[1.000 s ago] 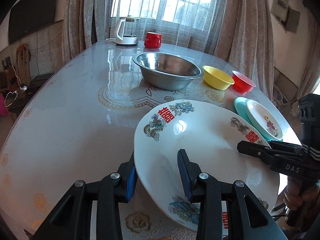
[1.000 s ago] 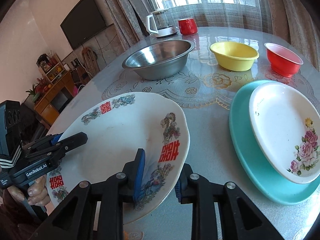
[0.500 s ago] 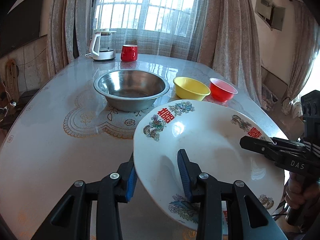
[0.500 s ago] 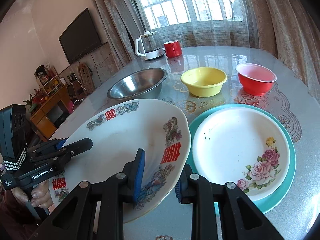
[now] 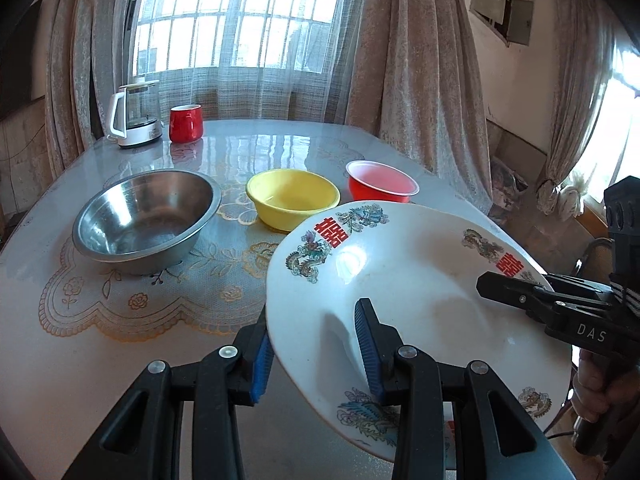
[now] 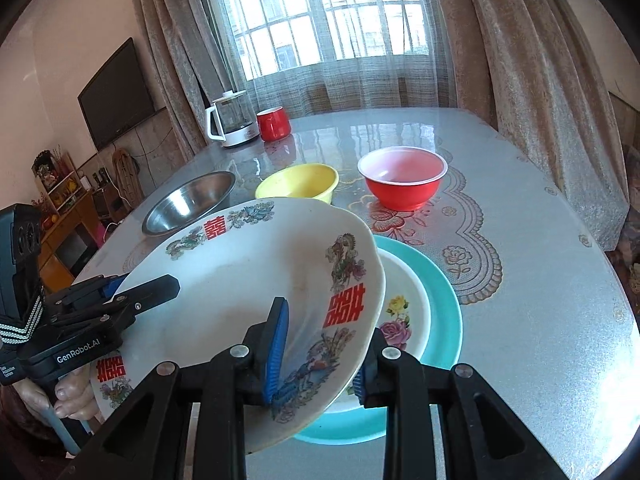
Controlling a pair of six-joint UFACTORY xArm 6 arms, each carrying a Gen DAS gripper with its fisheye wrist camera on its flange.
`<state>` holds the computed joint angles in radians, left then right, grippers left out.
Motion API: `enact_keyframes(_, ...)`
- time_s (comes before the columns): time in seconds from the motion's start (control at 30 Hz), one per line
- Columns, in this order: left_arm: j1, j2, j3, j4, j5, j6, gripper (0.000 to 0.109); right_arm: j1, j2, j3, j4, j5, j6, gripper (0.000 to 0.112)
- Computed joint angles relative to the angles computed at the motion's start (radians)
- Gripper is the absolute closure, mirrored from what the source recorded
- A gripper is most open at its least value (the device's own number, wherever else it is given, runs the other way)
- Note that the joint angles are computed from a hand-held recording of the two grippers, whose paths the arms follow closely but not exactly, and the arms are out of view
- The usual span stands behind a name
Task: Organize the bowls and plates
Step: 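Lift the large plate and carry it over the plate stack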
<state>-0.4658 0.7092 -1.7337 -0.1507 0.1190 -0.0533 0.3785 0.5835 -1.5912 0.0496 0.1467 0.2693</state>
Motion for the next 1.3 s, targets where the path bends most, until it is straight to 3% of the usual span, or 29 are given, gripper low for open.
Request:
enact_keyframes(0.2, -0.013, 0.095, -0.159, 0.090, 0.088, -0.104, 0.071, -0.031, 0.012, -0.012, 0.091, 0.027, -0.077, 0.085)
enact_keyframes(0.53, -0.022, 0.215, -0.341, 0.191, 0.205, -0.219, 0.071, -0.057, 0.070, -0.073, 0.036, 0.076, -0.060, 0.084)
enact_keyframes(0.73, -0.031, 0.243, -0.371, 0.226, 0.233, -0.245, 0.071, -0.071, 0.088, -0.085, -0.080, 0.099, 0.025, 0.082)
enact_keyframes(0.97, -0.033, 0.267, -0.416, 0.372, 0.272, -0.354, 0.071, -0.075, 0.099, -0.073, -0.029, 0.062, -0.014, 0.082)
enact_keyframes(1.1, -0.035, 0.265, -0.413, 0.384, 0.277, -0.370, 0.071, -0.071, 0.098, -0.079, 0.077, 0.075, -0.101, 0.081)
enact_keyframes(1.2, -0.034, 0.256, -0.397, 0.387, 0.271, -0.382, 0.071, -0.067, 0.085, -0.070, 0.273, 0.084, -0.254, 0.081)
enact_keyframes(1.3, -0.032, 0.250, -0.387, 0.387, 0.265, -0.392, 0.070, -0.068, 0.064, -0.047, 0.332, 0.073, -0.293, 0.081)
